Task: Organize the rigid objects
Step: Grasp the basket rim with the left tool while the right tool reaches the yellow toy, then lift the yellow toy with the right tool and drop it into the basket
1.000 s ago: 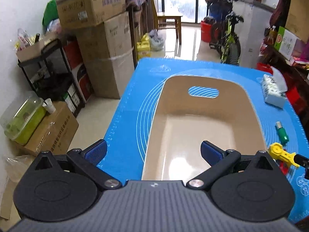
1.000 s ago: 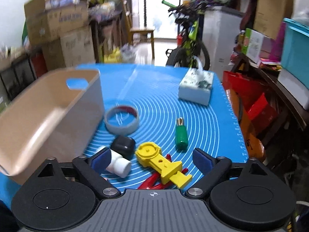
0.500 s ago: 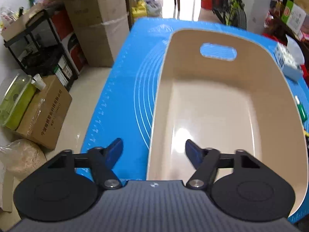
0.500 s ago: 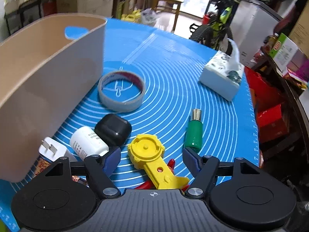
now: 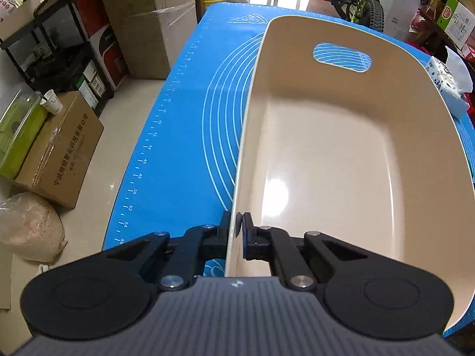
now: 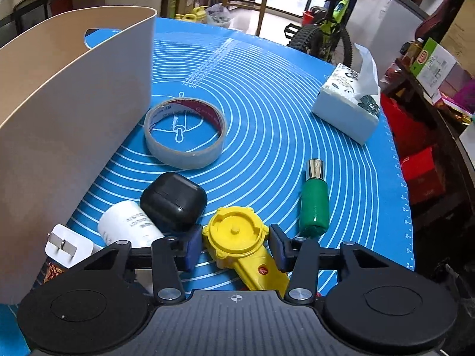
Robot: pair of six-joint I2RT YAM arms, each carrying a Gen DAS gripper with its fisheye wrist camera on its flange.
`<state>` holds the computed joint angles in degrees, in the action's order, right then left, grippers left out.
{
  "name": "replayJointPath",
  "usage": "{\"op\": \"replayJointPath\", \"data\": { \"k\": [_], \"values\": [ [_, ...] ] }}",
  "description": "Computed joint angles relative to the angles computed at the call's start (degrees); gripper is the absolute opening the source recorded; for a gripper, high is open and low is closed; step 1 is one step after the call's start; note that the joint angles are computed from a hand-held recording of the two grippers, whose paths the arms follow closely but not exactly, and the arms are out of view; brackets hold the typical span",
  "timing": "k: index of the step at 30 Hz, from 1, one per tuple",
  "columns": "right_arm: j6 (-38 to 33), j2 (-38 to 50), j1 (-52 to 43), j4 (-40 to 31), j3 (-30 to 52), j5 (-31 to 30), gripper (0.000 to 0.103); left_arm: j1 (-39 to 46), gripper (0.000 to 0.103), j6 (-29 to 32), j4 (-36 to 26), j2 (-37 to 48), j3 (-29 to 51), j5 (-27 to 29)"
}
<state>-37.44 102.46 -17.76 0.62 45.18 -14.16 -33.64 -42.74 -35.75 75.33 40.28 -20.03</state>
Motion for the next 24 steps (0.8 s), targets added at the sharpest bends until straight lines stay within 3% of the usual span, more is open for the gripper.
{"op": "replayJointPath", "data": {
  "k": [11, 24],
  "values": [
    [6.6, -4.7, -3.3, 11.2, -8.6, -6.0, 0.053, 0.4, 0.008, 0.5, 0.7, -0.3, -0.6, -0.2],
    [12.2, -14.9, -6.5, 18.0, -15.6, -13.5, 0.053, 0.0, 0.008, 0.5, 1.0, -0.4, -0.8, -0.3]
  ]
}}
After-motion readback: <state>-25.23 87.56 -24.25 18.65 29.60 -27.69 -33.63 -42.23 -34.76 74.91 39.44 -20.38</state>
